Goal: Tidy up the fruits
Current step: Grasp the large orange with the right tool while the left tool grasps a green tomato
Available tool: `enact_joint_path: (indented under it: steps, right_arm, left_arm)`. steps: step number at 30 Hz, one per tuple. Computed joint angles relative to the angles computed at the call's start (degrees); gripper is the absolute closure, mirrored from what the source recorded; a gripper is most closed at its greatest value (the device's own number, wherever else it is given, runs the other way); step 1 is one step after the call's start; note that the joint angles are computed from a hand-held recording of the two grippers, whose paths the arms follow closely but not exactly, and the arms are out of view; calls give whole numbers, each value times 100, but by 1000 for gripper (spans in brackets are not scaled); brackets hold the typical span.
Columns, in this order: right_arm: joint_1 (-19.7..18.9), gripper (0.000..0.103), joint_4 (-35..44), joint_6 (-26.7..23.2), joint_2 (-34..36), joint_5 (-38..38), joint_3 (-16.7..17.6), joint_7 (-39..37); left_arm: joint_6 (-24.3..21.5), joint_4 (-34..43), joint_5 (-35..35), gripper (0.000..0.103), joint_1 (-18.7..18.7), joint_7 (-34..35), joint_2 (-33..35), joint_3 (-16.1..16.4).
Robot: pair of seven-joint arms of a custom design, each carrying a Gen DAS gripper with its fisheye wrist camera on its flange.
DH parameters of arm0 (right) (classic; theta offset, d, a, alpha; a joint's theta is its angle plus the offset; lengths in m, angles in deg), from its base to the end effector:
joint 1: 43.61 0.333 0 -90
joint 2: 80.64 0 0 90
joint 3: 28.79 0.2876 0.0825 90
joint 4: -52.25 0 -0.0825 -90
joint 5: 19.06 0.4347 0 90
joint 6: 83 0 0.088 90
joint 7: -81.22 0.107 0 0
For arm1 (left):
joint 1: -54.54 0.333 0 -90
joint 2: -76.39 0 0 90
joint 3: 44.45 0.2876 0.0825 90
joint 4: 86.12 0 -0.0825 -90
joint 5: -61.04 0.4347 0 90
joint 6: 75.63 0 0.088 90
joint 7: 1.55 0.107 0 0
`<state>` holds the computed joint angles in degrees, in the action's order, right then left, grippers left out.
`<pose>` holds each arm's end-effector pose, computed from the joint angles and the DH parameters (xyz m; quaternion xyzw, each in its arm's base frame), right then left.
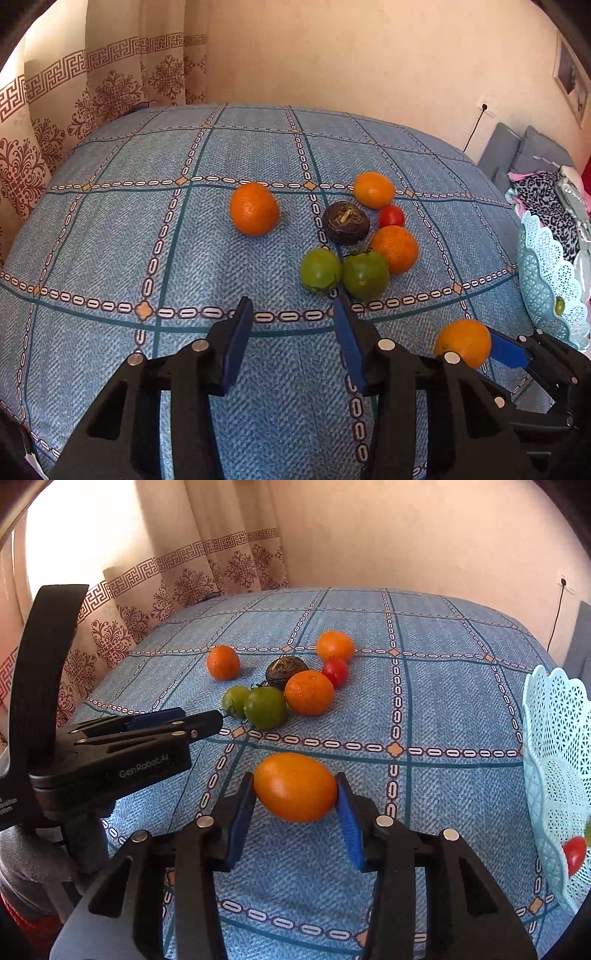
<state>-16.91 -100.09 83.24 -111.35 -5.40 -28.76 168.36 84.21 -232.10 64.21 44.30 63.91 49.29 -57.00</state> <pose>0.4300 0.2007 0.4489 -0.7455 0.5452 -0.1471 0.3540 0.4605 -0.1972 0.4600 -0.6533 0.6715 -0.2946 0.1885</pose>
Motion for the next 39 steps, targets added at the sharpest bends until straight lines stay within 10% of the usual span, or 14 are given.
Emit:
enact_joint_path:
  steps: [21,39]
  right_arm:
    - [84,59,-64,-74,-101,321,-184,-107]
    - [113,59,-259,-55,-538,467,-213,-109]
  left_arm:
    - [210,631,-630,76,-214,1008,823,255]
    - [321,-6,-589,77,-199,679,10,150]
